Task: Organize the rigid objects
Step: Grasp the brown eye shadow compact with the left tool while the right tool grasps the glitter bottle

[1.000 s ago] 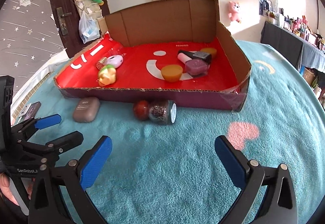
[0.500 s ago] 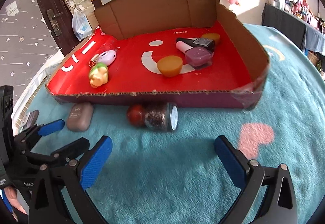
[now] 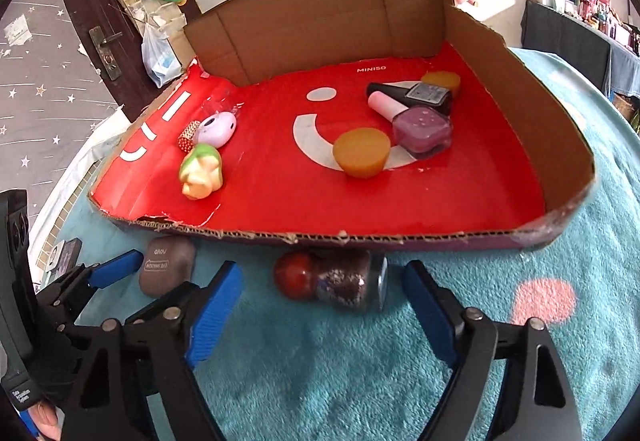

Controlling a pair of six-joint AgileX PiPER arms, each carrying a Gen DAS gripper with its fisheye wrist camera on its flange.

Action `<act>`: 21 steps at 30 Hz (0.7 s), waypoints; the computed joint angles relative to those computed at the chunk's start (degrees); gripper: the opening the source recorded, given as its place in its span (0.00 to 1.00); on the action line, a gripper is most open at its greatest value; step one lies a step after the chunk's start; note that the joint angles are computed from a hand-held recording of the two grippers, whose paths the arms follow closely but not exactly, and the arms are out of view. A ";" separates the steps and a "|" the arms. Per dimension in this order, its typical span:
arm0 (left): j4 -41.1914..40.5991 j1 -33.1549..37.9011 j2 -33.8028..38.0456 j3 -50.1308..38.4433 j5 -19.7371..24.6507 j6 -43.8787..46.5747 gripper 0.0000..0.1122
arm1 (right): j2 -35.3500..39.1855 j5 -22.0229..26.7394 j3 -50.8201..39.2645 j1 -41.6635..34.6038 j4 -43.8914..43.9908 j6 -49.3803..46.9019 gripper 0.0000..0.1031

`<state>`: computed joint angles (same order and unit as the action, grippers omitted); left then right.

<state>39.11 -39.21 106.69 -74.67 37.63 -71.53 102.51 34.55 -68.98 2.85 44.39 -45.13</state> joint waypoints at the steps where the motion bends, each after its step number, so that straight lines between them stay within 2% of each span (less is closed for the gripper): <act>1: 0.04 0.04 0.08 -0.07 0.04 0.09 0.82 | 0.08 -0.52 -0.10 0.27 -0.42 0.59 0.79; 9: 0.90 -0.45 1.13 -1.53 2.23 0.37 0.77 | -0.34 -5.99 0.57 3.75 -8.49 8.52 0.77; 13: 2.33 -0.75 0.85 -1.07 2.68 -1.09 0.65 | -0.98 -7.98 1.56 4.09 -10.88 11.51 0.68; 16: 2.84 -0.80 0.33 -0.23 1.93 -1.71 0.61 | -1.48 -8.22 2.41 3.27 -9.19 10.07 0.60; 21: 4.20 -1.77 -0.49 0.93 1.94 -1.94 0.48 | -1.94 -8.04 3.26 2.69 -6.64 7.18 0.60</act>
